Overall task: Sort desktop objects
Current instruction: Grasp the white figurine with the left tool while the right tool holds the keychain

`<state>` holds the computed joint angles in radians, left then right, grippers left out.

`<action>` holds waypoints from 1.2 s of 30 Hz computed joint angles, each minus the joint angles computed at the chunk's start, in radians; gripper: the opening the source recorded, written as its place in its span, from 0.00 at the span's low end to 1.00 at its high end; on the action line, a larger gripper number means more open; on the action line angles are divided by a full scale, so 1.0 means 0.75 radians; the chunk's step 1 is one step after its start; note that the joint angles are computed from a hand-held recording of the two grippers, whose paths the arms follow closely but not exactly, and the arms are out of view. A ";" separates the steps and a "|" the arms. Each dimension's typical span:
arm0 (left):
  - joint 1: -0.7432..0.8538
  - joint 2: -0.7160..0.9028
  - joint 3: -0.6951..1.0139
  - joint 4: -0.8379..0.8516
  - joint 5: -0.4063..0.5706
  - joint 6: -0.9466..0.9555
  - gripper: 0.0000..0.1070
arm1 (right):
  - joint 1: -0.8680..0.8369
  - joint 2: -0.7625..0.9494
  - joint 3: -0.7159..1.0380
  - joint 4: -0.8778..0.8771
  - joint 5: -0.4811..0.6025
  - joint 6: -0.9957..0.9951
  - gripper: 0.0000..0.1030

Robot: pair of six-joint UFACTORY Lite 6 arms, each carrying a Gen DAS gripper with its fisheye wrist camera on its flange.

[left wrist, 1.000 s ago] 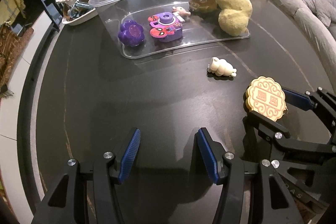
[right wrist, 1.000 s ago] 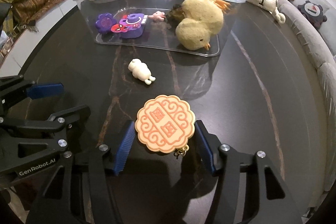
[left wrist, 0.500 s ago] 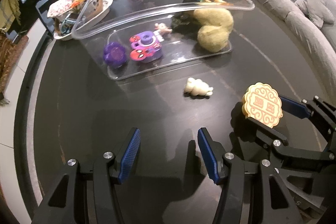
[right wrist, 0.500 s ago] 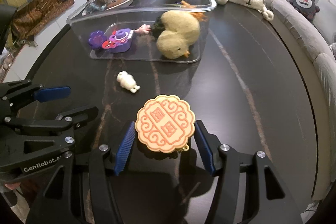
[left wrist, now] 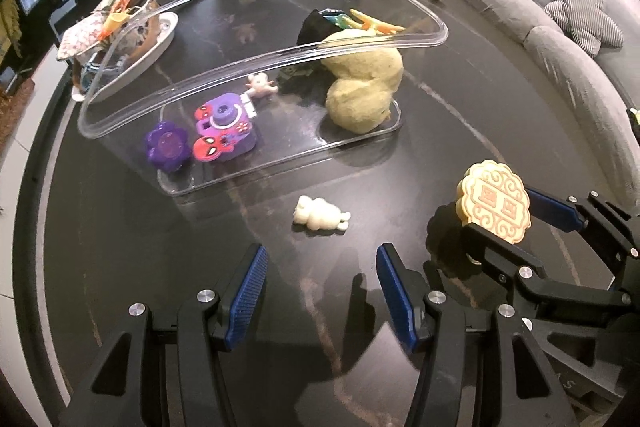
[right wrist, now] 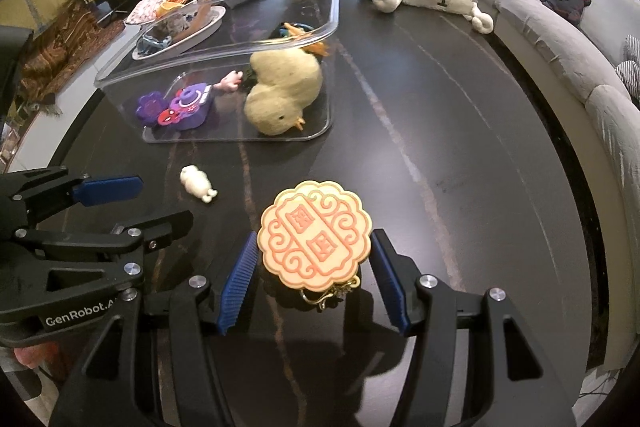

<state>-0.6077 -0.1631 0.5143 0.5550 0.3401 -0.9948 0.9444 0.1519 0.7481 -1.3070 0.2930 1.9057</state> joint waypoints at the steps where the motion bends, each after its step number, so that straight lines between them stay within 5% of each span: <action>1: 0.006 0.013 -0.002 0.017 -0.017 -0.011 0.50 | -0.006 0.003 -0.001 -0.012 -0.005 0.011 0.53; 24: 0.138 0.297 0.105 0.276 -0.234 -0.171 0.49 | -0.141 0.148 0.054 -0.339 -0.103 0.248 0.53; 29: 0.127 0.329 0.111 0.453 -0.226 -0.337 0.32 | -0.144 0.165 0.058 -0.384 -0.118 0.290 0.53; 36: 0.128 0.328 0.114 0.450 -0.233 -0.306 0.31 | -0.145 0.173 0.055 -0.429 -0.131 0.344 0.53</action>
<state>-0.5120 0.0832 0.5999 0.8923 0.1652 -1.2240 0.8353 0.2814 0.7893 -1.6291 0.1951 2.1636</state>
